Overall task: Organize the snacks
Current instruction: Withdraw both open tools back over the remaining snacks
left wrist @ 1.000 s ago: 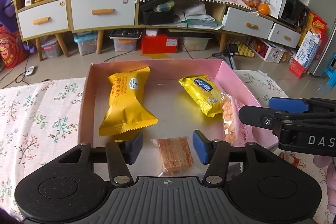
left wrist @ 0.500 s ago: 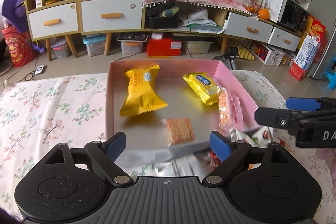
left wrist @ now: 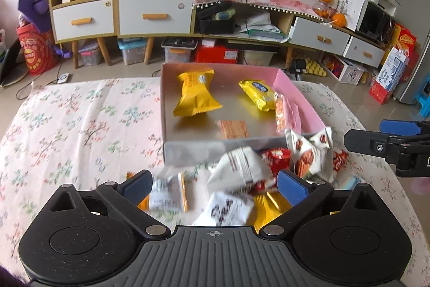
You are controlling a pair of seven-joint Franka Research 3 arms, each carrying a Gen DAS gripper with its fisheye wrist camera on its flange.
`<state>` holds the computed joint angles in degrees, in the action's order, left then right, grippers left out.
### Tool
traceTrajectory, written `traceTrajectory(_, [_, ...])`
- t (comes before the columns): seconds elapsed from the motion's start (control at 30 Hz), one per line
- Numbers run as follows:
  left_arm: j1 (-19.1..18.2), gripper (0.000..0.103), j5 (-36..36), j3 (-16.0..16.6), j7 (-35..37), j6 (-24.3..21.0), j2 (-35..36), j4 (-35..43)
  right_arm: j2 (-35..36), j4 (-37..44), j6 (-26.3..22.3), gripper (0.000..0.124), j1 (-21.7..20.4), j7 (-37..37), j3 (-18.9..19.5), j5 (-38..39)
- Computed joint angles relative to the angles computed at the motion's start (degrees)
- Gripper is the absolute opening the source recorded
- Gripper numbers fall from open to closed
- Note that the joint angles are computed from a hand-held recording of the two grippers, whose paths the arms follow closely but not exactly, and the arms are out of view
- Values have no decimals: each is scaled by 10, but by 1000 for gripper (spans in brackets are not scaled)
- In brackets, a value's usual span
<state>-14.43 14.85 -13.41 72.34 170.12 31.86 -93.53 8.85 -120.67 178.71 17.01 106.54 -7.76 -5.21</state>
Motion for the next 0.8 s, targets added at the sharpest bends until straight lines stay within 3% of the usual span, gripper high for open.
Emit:
traceTrajectory(0.17, [-19, 101, 23, 29, -33, 12, -35, -50, -19, -22, 3, 103, 9, 17, -4, -29])
traceTrajectory(0.33, [-31, 101, 52, 47, -64, 32, -58, -91, -32, -48, 18, 103, -6, -1, 21, -7])
traceTrajectory(0.63, [-32, 101, 87, 52, -81, 32, -73, -125, -47, -84, 43, 103, 40, 138, -45, -152])
traceTrajectory(0.8, [-43, 101, 116, 68, -91, 47, -77, -138, -56, -101, 51, 103, 28, 168, -42, -200])
